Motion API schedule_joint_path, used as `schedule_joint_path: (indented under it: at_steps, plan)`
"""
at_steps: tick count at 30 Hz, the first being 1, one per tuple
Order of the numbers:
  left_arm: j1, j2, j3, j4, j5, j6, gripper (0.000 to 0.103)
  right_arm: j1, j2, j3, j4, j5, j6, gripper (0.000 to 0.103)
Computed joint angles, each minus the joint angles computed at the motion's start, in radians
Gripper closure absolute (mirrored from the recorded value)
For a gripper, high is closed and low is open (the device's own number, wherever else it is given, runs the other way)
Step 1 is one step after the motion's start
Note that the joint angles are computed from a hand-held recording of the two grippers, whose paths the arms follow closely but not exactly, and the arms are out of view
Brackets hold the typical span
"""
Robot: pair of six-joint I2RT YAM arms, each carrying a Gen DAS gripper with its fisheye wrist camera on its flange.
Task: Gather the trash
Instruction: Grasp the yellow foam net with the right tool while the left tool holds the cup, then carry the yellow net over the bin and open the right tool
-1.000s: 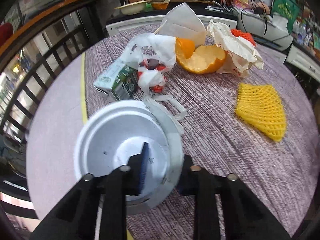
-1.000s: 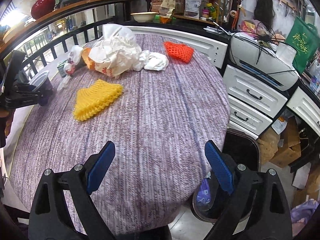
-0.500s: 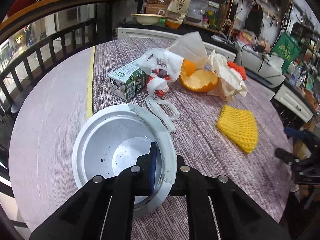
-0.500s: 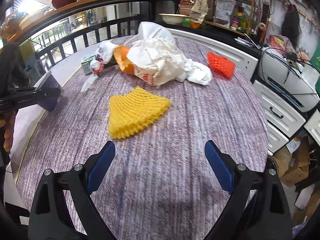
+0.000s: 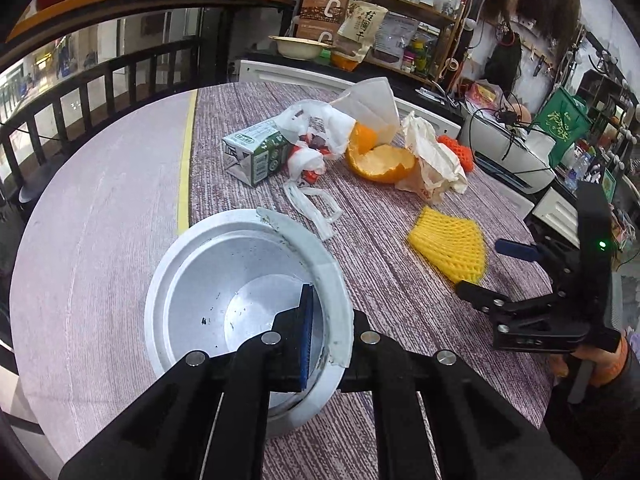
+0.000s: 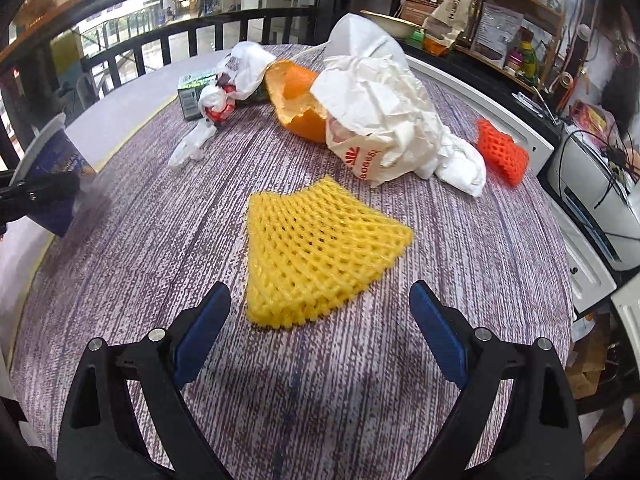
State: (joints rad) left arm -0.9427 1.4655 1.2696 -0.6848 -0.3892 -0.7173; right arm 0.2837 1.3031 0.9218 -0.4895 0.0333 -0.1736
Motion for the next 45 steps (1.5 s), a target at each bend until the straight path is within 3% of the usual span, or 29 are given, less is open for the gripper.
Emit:
schedule_joint_path:
  at_steps: [3, 5, 7, 12, 17, 27, 38, 45]
  plan:
    - [-0.012, -0.001, -0.004, 0.01, 0.0, -0.003, 0.094, 0.014, 0.027, 0.004, 0.016, 0.026, -0.007, 0.032]
    - [-0.017, 0.0, -0.008, 0.019, 0.003, -0.004, 0.094, -0.005, 0.039, 0.009, 0.016, -0.012, 0.0, 0.043]
    - [-0.022, 0.003, -0.011, 0.025, 0.005, -0.008, 0.094, -0.021, 0.043, 0.016, 0.01, -0.035, 0.004, 0.061]
    - [-0.036, 0.007, -0.015, 0.036, 0.007, -0.015, 0.094, -0.044, 0.019, 0.001, 0.011, -0.046, 0.008, 0.075]
    - [-0.045, 0.025, 0.0, 0.036, 0.01, -0.017, 0.094, -0.073, -0.041, -0.027, 0.004, -0.073, 0.019, 0.081]
    - [-0.092, 0.095, 0.073, 0.046, 0.0, 0.0, 0.094, -0.229, -0.191, -0.074, -0.052, -0.196, -0.009, 0.082]
    - [-0.147, 0.25, 0.253, 0.059, 0.03, 0.061, 0.094, -0.603, -0.296, -0.079, -0.147, -0.401, -0.123, 0.082]
    - [-0.161, 0.354, 0.388, 0.065, 0.076, 0.099, 0.094, -0.888, -0.226, -0.041, -0.162, -0.487, -0.213, 0.082]
